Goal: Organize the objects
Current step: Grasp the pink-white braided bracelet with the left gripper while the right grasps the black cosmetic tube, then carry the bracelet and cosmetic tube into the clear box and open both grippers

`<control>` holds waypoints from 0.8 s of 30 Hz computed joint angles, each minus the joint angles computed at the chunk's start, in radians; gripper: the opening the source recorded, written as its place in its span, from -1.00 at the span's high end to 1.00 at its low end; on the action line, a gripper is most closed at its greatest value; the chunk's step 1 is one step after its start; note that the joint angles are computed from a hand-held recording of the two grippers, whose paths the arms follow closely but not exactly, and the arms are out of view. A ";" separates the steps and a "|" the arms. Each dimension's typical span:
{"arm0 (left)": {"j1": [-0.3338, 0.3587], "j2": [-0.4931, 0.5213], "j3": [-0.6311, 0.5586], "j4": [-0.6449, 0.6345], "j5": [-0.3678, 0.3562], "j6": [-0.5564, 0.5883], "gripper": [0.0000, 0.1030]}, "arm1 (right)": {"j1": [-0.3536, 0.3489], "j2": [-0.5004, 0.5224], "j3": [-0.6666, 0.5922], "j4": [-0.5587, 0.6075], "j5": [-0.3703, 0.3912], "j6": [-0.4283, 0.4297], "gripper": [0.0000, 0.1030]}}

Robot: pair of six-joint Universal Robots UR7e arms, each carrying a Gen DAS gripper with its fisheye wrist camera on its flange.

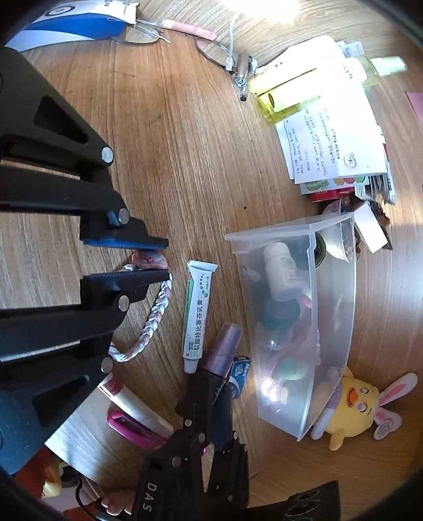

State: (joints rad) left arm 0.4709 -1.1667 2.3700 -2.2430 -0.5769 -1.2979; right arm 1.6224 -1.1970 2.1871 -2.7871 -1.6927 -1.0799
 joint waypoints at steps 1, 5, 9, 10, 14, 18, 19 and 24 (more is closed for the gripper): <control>0.000 -0.003 0.003 -0.009 0.001 0.002 0.79 | -0.001 -0.002 -0.001 0.002 0.004 0.002 0.54; -0.014 -0.018 0.000 0.017 0.020 -0.025 0.79 | -0.011 -0.023 -0.002 0.017 0.027 0.003 0.54; -0.041 -0.034 -0.011 0.035 0.052 -0.029 0.79 | -0.019 -0.049 -0.003 0.034 0.060 0.004 0.54; -0.045 -0.037 -0.013 0.031 0.060 -0.023 0.79 | -0.020 -0.057 -0.001 0.036 0.069 0.009 0.54; -0.055 -0.041 -0.027 -0.021 0.107 0.018 0.79 | -0.019 -0.083 0.006 0.022 0.107 0.020 0.55; -0.052 -0.028 -0.052 -0.088 0.149 0.089 0.79 | -0.019 -0.103 0.004 0.028 0.146 0.037 0.55; -0.050 -0.024 -0.056 -0.115 0.154 0.110 0.79 | -0.019 -0.112 0.005 0.029 0.158 0.039 0.55; -0.030 0.000 -0.081 -0.223 0.179 0.212 0.79 | -0.020 -0.141 -0.003 0.033 0.199 0.045 0.55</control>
State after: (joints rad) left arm 0.4411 -1.1663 2.2893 -2.4656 -0.3982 -1.0860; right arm 1.6020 -1.3381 2.1839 -2.7540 -1.4938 -1.0347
